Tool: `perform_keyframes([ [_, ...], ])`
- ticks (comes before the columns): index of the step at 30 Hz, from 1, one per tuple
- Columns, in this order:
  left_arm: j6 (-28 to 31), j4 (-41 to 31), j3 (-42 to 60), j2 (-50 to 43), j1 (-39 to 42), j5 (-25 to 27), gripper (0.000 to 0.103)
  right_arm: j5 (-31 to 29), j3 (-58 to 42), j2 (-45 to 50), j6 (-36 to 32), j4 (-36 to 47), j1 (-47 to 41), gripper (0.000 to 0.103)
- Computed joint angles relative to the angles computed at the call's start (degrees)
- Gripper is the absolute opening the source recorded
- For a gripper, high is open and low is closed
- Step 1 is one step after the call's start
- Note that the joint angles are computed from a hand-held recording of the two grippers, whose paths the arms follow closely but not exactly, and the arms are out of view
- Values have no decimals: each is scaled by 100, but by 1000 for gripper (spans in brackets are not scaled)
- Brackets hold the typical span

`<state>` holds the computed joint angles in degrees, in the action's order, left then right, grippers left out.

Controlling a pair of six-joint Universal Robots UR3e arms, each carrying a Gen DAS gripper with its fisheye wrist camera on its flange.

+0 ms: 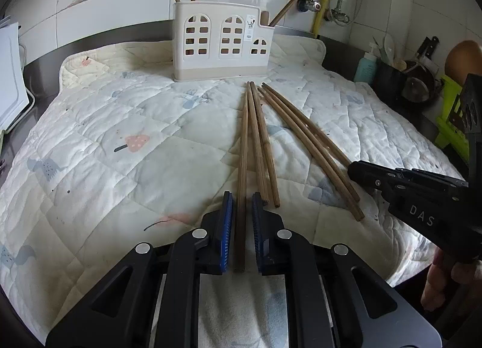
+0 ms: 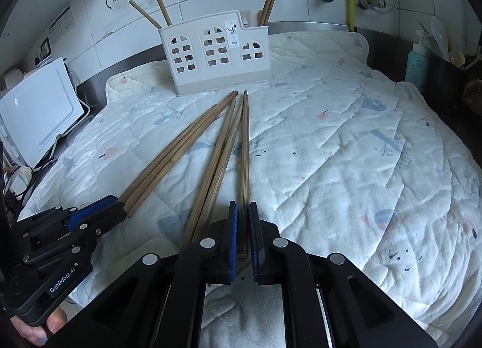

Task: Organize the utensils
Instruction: 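Lift both chopsticks over the white caddy and open both tools to drop them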

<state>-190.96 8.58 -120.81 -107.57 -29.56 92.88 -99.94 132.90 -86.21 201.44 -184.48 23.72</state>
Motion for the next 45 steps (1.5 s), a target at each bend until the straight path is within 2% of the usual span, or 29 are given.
perform_keyframes([
  [2,-74,-31,-91,111,137,-223,5,-1,28,-75,-18,11,9,7],
  [4,-119,-65,-178,226,271,-423,5,-106,41,-155,-86,19,48,7],
  [10,-17,0,-240,600,183,-214,5,-379,6,-663,-450,149,68,7],
  [14,23,-105,-213,925,276,-347,5,-446,-252,-1028,-937,367,6,7],
  [23,67,-309,219,1130,504,-530,5,583,-1108,-1494,-1709,1069,-818,7],
  [27,221,-667,671,1032,548,-540,5,1124,-1724,-1413,-2016,1633,-1179,7],
  [33,293,-1122,1324,968,814,-831,5,1694,-2778,-1221,-2424,2546,-1628,7],
  [39,365,-1438,1914,798,918,-863,5,1980,-3659,-1001,-2640,3158,-1858,7],
  [45,516,-1666,2550,623,896,-840,5,1983,-4489,-642,-2759,3438,-1880,7],
])
